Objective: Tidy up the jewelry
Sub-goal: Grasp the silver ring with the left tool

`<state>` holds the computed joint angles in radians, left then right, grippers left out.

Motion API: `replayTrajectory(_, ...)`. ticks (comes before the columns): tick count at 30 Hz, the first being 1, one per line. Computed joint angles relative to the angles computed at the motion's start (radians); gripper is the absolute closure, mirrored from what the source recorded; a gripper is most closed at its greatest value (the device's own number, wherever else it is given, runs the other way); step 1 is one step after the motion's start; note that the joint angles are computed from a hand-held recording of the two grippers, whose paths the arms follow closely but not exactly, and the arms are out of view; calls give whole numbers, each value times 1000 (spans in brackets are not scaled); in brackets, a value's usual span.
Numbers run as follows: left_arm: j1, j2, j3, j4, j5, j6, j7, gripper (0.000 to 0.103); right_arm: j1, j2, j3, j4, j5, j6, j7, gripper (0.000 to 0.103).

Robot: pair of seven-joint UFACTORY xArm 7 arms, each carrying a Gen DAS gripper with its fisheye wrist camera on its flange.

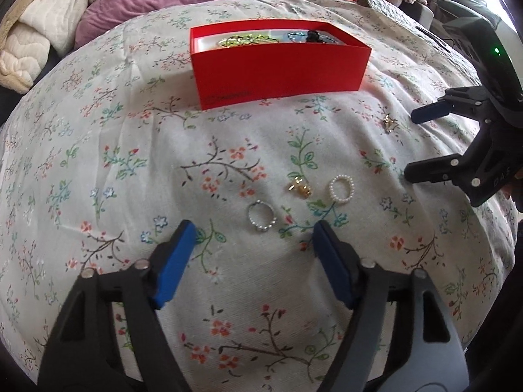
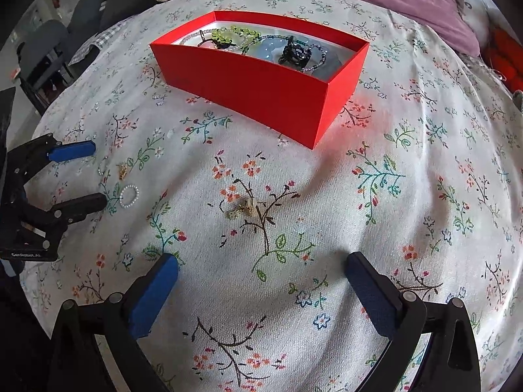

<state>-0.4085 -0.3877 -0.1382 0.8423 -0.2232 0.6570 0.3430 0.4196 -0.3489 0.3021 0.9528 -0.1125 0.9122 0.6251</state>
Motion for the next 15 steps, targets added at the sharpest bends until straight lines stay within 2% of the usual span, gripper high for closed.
replayTrajectory(11, -10, 8, 4, 15, -22, 13, 18, 57, 1, 4, 2, 5, -5, 1, 4, 0)
replayTrajectory(15, -8, 10, 1, 22, -22, 19, 15, 63, 1, 6, 3, 8, -9, 3, 9, 0)
